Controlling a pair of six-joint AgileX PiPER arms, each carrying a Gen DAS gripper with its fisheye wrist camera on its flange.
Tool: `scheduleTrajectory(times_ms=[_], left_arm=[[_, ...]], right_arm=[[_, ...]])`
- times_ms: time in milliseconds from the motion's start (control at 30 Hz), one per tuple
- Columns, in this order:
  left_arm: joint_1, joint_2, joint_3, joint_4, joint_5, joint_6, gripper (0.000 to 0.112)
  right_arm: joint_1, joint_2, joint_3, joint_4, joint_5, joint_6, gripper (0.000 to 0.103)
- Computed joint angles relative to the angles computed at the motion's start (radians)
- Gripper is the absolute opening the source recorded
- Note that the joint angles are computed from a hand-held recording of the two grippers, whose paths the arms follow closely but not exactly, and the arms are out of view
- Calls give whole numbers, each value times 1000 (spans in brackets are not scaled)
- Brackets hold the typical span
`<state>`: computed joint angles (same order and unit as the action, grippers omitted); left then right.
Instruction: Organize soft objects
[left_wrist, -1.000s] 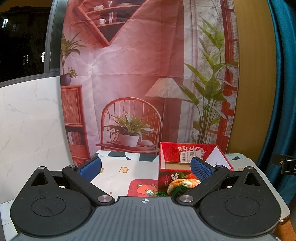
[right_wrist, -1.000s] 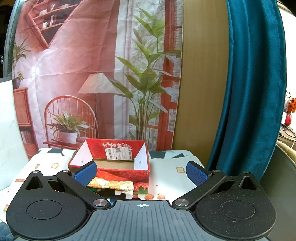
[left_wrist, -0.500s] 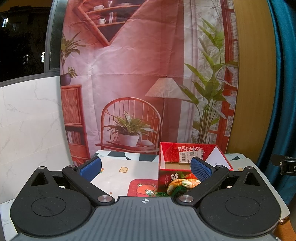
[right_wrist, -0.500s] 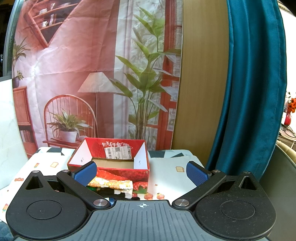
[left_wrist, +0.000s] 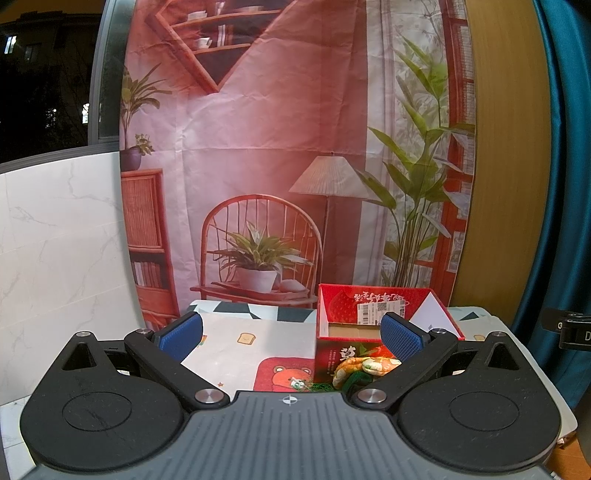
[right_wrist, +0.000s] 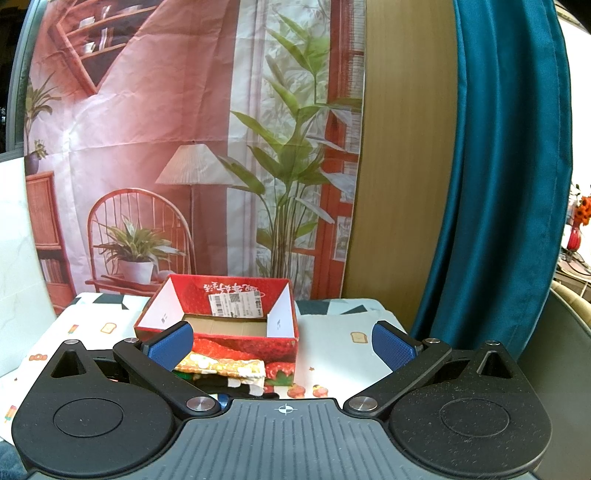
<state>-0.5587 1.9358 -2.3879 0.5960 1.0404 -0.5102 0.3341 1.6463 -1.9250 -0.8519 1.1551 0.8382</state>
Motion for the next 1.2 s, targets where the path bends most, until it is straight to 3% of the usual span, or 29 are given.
scheduleTrajectory(times_ms=[433, 533, 667, 867, 1033, 1200], left_arm=[[-2, 2, 1, -3, 2, -4, 103], [7, 3, 10, -17, -10, -5, 103], [32, -9, 96, -29, -89, -44, 103], [77, 19, 221, -10, -216, -116, 103], [135, 107, 218, -85, -252, -119, 103], [174, 161, 293, -105, -349, -120, 103]], right_arm=[[-1, 0, 1, 3, -2, -4, 103], [-11, -19, 44, 6, -36, 8, 103], [-55, -78, 177, 32, -173, 75, 103], [-161, -156, 445, 26, -517, 212, 103], [-184, -98, 547, -197, -628, 465, 103], [-220, -32, 654, -518, -734, 789, 103]])
